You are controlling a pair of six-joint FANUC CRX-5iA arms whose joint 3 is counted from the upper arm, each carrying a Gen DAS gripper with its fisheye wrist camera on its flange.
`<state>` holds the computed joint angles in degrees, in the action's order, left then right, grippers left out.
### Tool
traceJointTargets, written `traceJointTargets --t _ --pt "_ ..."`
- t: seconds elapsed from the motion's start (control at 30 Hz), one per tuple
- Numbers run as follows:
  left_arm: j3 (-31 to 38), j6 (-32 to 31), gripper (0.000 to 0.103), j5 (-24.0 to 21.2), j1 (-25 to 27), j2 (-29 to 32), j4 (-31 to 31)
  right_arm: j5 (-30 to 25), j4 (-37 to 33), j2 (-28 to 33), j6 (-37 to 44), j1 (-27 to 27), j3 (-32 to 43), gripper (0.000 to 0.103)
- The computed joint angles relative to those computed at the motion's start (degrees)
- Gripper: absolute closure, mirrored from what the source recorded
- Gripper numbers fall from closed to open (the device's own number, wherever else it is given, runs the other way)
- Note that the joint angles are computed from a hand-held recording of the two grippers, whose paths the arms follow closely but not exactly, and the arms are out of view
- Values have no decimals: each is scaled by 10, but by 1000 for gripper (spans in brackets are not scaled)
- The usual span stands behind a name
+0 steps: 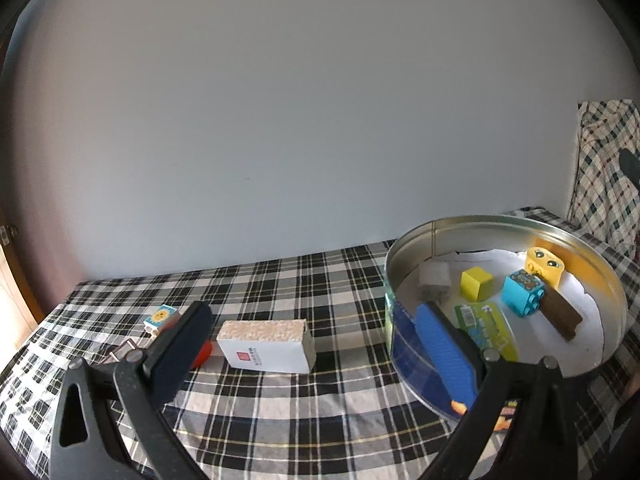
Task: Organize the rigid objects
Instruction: 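Withdraw both open grippers from the tin back over the table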
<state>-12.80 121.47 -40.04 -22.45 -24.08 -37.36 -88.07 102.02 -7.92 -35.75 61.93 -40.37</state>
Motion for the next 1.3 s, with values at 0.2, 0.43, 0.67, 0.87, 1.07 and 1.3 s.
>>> traceJointTargets --t 0.2,0.43,0.67,0.87,1.07,1.3 --pt "-42 -92 1 45 72 -28 117 -18 -52 -17 -34 33 -5 13" --pt "-64 -137 1 65 108 -45 164 -35 -69 -2 -37 68 8 13" --pt "-89 -198 1 84 150 -61 222 3 -91 25 -57 94 42 13" --pt "-120 -279 1 104 203 -77 300 41 -75 54 -40 98 70 13" --pt "-158 -393 1 118 272 -91 416 83 -76 78 -28 101 100 13" --pt "-192 -503 1 114 343 -97 533 128 -77 102 -16 99 131 13"
